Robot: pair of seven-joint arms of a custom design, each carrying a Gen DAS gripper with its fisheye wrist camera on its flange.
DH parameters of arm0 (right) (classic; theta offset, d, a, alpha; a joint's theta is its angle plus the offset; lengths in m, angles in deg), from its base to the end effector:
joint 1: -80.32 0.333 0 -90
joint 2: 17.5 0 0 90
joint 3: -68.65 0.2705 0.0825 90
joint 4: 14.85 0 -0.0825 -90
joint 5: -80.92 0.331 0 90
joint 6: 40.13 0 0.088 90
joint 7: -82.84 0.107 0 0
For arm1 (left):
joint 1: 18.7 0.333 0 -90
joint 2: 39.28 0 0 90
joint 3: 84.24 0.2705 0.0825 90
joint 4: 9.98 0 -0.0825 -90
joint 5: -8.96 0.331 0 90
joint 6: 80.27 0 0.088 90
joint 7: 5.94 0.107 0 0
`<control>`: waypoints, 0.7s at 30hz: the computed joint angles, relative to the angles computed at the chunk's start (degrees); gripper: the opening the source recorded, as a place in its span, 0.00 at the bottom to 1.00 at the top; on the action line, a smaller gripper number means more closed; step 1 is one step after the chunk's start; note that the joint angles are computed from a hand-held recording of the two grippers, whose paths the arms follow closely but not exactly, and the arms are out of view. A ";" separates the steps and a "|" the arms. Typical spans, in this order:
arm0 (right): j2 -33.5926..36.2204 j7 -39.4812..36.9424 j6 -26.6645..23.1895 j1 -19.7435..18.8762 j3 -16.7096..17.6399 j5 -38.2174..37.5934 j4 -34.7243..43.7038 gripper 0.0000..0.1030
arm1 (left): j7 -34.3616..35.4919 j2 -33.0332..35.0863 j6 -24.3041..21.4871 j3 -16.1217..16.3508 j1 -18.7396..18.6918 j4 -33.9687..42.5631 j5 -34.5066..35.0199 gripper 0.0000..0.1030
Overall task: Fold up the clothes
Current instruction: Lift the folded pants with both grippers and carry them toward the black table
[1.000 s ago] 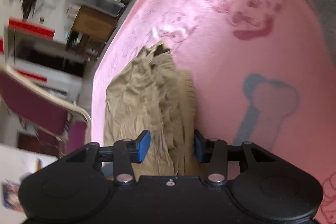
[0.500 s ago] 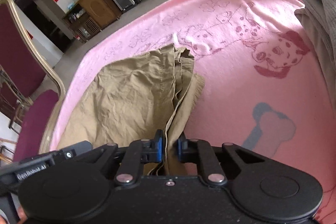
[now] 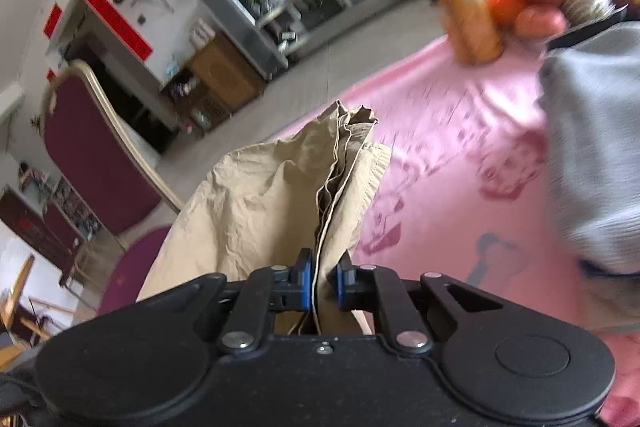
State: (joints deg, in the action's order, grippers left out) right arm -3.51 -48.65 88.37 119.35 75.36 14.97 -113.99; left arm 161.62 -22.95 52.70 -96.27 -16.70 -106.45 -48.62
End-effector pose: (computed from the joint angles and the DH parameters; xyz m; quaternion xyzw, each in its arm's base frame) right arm 0.4430 0.4087 0.4575 -0.2550 0.8447 -0.2253 0.4131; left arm 0.6045 -0.1100 0.4593 -0.2860 0.8432 -0.4507 0.0635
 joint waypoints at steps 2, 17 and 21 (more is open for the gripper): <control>-4.67 0.37 -4.39 1.23 1.01 -0.06 -3.39 0.11 | 2.23 -3.79 -2.37 -0.75 0.60 -2.73 -3.34 0.25; -36.57 -7.85 -30.69 -2.96 11.87 12.49 -24.58 0.11 | -4.19 -10.82 -5.76 -3.13 -13.78 -7.06 -9.78 0.26; -43.66 -7.19 -24.20 -5.19 9.64 15.83 -34.66 0.11 | -11.13 -5.14 -1.78 -4.70 -17.48 -2.90 -3.15 0.26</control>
